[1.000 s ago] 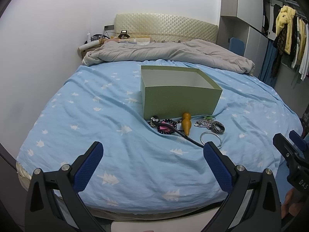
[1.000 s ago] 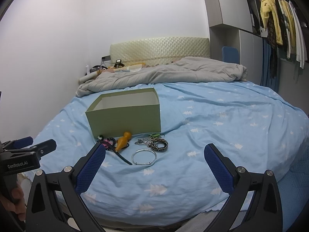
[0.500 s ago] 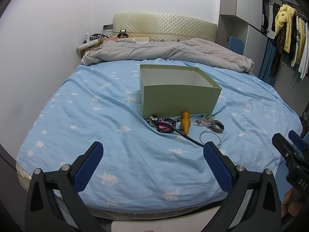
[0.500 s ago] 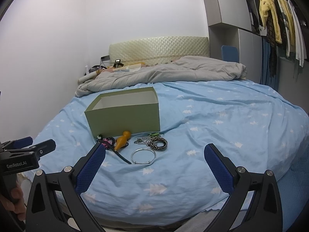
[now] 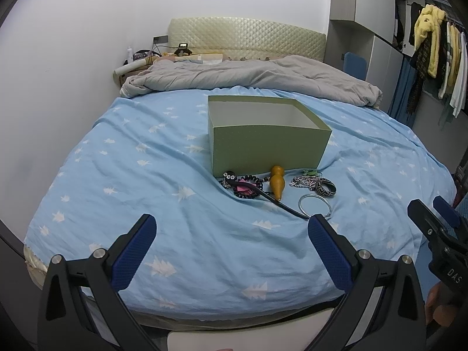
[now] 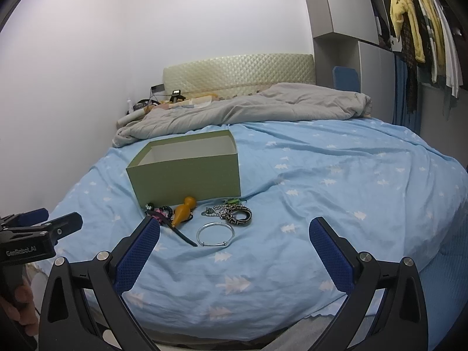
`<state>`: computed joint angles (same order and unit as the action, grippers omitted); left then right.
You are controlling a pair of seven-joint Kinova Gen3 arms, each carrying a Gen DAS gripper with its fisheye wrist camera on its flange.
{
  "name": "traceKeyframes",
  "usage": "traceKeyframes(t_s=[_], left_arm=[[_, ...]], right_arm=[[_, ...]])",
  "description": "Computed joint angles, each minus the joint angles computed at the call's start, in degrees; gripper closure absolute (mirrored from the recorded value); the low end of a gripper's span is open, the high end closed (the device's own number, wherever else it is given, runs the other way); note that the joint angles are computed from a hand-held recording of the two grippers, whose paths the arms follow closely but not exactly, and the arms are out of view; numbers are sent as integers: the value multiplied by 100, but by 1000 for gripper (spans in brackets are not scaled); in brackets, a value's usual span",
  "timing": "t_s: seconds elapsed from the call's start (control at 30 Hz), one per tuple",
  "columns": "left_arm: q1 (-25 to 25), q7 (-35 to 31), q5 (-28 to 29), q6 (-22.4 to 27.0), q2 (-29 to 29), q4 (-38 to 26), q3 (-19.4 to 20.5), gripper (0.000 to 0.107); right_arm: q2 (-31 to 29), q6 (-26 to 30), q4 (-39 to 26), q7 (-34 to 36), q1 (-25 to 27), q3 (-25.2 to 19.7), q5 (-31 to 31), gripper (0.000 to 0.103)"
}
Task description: Organize jewelry
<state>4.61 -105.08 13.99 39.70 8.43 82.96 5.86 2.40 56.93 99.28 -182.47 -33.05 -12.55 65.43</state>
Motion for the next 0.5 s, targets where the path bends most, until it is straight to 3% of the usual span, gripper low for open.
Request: traceKeyframes(t_s=[0.5], left_arm=[[10,28,-26,45,16,-32,-5,5]], right_arm=[[1,-2,31,-48,4,1,26,0]])
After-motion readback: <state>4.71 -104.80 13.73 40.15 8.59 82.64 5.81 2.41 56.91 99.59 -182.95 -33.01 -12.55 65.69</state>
